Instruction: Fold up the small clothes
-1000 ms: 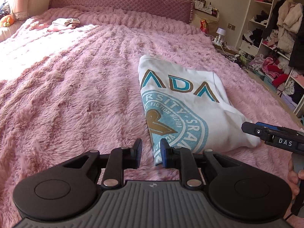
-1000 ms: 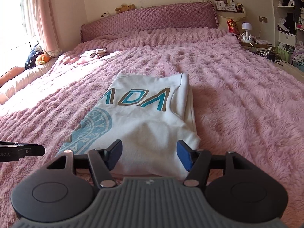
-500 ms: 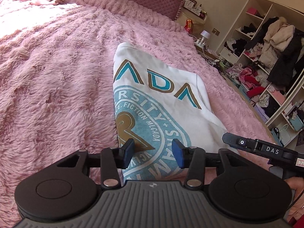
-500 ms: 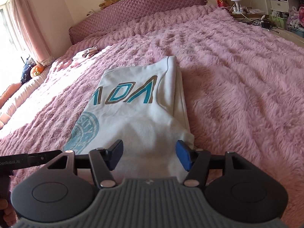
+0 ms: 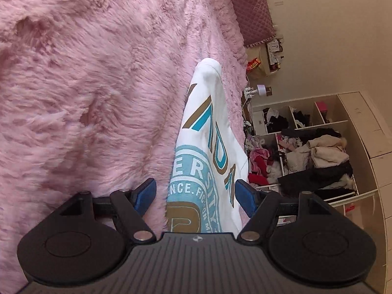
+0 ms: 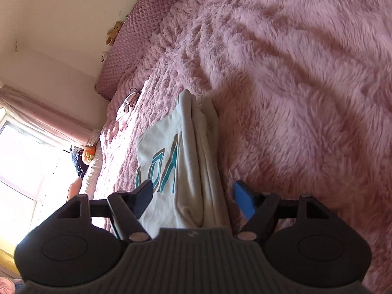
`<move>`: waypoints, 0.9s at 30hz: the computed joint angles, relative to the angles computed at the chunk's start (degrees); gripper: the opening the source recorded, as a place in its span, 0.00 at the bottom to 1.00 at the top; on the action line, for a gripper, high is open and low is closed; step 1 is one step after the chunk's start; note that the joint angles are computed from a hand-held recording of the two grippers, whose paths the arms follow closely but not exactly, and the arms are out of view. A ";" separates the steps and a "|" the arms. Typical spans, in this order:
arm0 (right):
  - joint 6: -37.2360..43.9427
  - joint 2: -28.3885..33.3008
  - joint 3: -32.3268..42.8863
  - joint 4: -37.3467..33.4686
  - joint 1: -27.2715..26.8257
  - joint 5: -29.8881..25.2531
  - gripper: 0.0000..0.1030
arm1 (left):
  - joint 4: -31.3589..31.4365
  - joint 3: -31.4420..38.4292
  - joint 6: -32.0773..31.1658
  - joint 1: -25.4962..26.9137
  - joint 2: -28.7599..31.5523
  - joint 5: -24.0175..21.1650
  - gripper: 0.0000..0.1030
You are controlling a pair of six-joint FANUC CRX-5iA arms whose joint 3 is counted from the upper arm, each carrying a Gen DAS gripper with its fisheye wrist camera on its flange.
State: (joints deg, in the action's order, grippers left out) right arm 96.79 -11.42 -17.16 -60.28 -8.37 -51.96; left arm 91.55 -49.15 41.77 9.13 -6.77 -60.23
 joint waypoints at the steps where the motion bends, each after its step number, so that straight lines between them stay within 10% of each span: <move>1: 0.95 1.16 0.46 -1.46 -0.79 -1.15 0.68 | 0.62 0.46 -0.50 -0.50 1.02 -0.38 0.79; 19: 6.93 14.36 9.64 -6.86 4.33 -1.12 0.80 | 3.04 12.61 -1.63 -8.57 15.65 -1.22 0.82; 20: 6.94 14.24 9.48 -7.05 4.24 -0.94 0.75 | 1.13 13.04 -1.15 -8.00 15.54 -1.26 0.78; 22: 3.89 13.21 8.62 -4.05 5.58 1.77 0.55 | -5.49 14.27 2.27 -6.69 14.52 1.01 0.35; 23: 0.83 12.73 8.44 -0.68 7.00 3.30 0.31 | -6.16 13.99 2.83 -6.20 14.34 0.64 0.32; 27: -5.54 12.29 9.10 3.79 8.50 3.53 0.21 | -7.41 13.96 4.88 -6.51 12.52 2.06 0.30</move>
State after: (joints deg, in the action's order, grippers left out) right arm 91.25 0.87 -8.06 -56.48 0.14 -48.43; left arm 84.13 -35.19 46.64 2.62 5.75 -58.16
